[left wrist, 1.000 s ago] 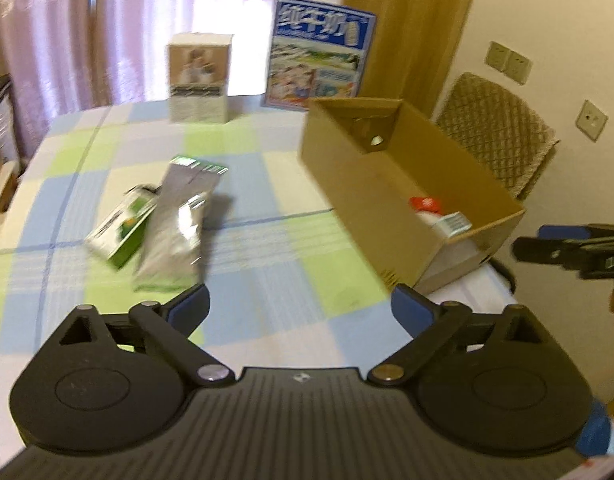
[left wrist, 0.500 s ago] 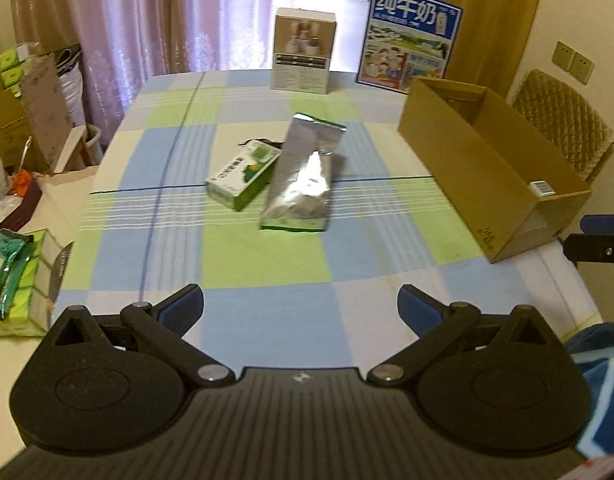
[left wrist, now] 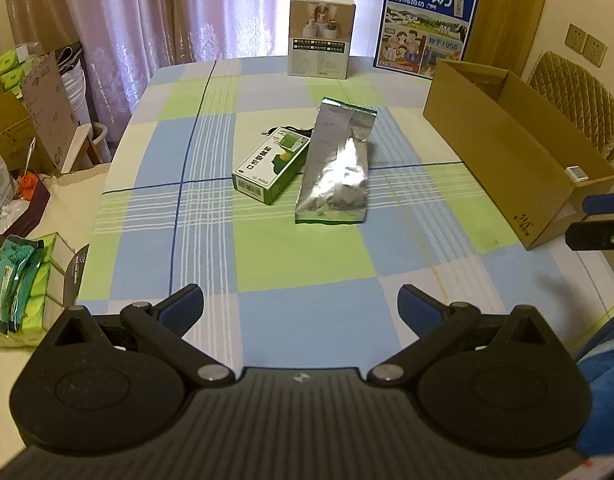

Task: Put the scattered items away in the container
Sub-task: 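Withdraw both tools from the cardboard box back over the table, then grasp the silver foil bag with the right tool while the left tool grasps the green medicine box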

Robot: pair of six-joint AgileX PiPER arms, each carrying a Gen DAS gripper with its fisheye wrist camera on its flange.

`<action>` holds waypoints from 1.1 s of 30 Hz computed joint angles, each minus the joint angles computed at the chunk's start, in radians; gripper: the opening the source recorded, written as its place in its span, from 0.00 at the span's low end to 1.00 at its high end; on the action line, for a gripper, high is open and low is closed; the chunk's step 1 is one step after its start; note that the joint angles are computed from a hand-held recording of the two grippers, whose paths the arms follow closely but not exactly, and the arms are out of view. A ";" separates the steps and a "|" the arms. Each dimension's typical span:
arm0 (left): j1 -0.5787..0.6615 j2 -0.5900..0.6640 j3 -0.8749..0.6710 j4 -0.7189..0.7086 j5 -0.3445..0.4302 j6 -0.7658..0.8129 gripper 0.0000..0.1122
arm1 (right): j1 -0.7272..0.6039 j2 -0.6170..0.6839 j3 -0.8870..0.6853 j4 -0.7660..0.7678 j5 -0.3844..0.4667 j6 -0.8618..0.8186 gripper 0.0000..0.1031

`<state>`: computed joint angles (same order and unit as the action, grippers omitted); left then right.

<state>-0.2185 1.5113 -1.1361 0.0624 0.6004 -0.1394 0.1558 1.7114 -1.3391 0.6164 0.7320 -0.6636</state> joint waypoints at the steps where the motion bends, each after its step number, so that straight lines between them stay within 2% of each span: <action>1: 0.007 0.011 -0.009 -0.006 0.000 0.015 0.90 | 0.008 0.015 -0.015 -0.002 0.001 0.006 0.98; 11: 0.093 0.166 -0.168 -0.098 0.016 0.228 0.90 | 0.086 0.225 -0.272 -0.069 0.037 0.142 0.98; 20: 0.132 0.363 -0.389 -0.131 0.072 0.377 0.90 | 0.137 0.459 -0.576 -0.127 0.098 0.306 0.98; 29: 0.169 0.563 -0.615 -0.198 0.113 0.494 0.90 | 0.154 0.717 -0.933 -0.145 0.192 0.470 0.97; 33: 0.185 0.653 -0.730 -0.233 0.149 0.548 0.90 | 0.153 0.853 -1.162 -0.132 0.281 0.543 0.96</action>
